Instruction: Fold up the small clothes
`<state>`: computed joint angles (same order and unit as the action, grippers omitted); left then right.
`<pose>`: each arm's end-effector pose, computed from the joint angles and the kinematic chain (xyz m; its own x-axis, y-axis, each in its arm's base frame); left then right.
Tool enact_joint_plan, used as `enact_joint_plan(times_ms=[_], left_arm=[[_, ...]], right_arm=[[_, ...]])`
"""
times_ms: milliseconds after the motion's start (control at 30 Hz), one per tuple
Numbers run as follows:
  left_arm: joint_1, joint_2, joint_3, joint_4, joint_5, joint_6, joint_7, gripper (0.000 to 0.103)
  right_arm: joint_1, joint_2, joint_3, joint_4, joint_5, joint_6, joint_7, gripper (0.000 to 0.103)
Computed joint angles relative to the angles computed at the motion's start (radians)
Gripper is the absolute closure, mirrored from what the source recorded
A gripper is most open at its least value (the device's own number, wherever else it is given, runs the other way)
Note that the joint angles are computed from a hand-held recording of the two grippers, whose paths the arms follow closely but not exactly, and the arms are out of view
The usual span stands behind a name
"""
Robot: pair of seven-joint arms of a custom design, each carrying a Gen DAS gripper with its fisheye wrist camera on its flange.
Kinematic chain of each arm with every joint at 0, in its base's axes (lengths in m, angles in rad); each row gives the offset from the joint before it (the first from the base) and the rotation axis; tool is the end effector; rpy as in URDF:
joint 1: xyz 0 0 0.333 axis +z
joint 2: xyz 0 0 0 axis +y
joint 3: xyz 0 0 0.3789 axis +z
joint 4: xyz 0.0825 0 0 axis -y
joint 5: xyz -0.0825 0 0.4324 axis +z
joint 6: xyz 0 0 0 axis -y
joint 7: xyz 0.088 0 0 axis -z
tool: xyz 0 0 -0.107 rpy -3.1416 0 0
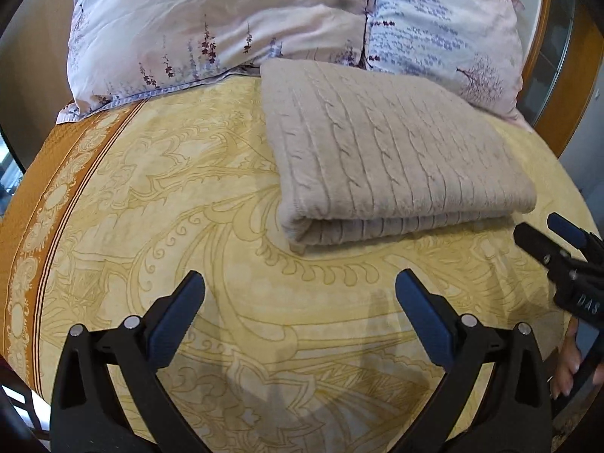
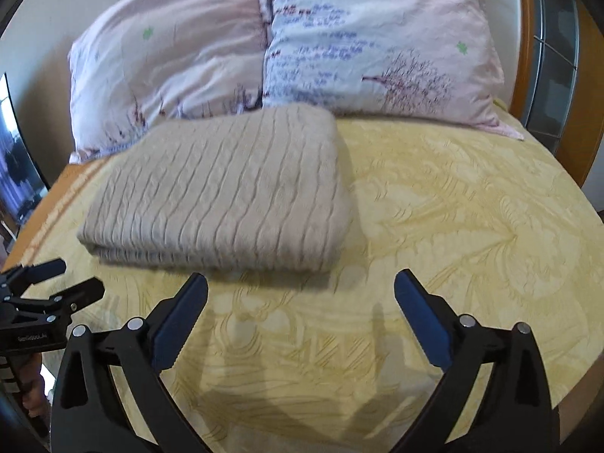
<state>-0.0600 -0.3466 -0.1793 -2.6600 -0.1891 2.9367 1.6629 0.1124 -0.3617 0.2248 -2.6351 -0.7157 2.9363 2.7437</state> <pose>0.4462 -0.0986 0.4476 -0.1744 -0.9844 0.0247 -0.8034 0.1278 -0.5816 0.4126 0.1926 0.4504 -0.1141 -0.9849 -0.1304 -0.7340 0.1720 -0.6570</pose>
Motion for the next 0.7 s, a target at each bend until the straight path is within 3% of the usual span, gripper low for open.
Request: enact_joint_plan(times_ms=[167, 367, 700], left_arm=[[0.079, 0.004, -0.077, 0.008, 0.111, -0.023, -0.088, 0.002], [0.078, 0.020, -0.072, 0.020, 0.159, -0.047, -0.123, 0.002], [0.051, 0.044, -0.041, 0.035, 0.160, -0.051, -0.131, 0.002]], right_arm=[[0.051, 0.016, -0.017, 0.018, 0.059, -0.054, -0.037, 0.002], [0.096, 0.034, -0.042, 0.026, 0.123, -0.075, -0.076, 0.002], [0.104, 0.051, -0.028, 0.053, 0.084, -0.162, -0.038, 0.001]])
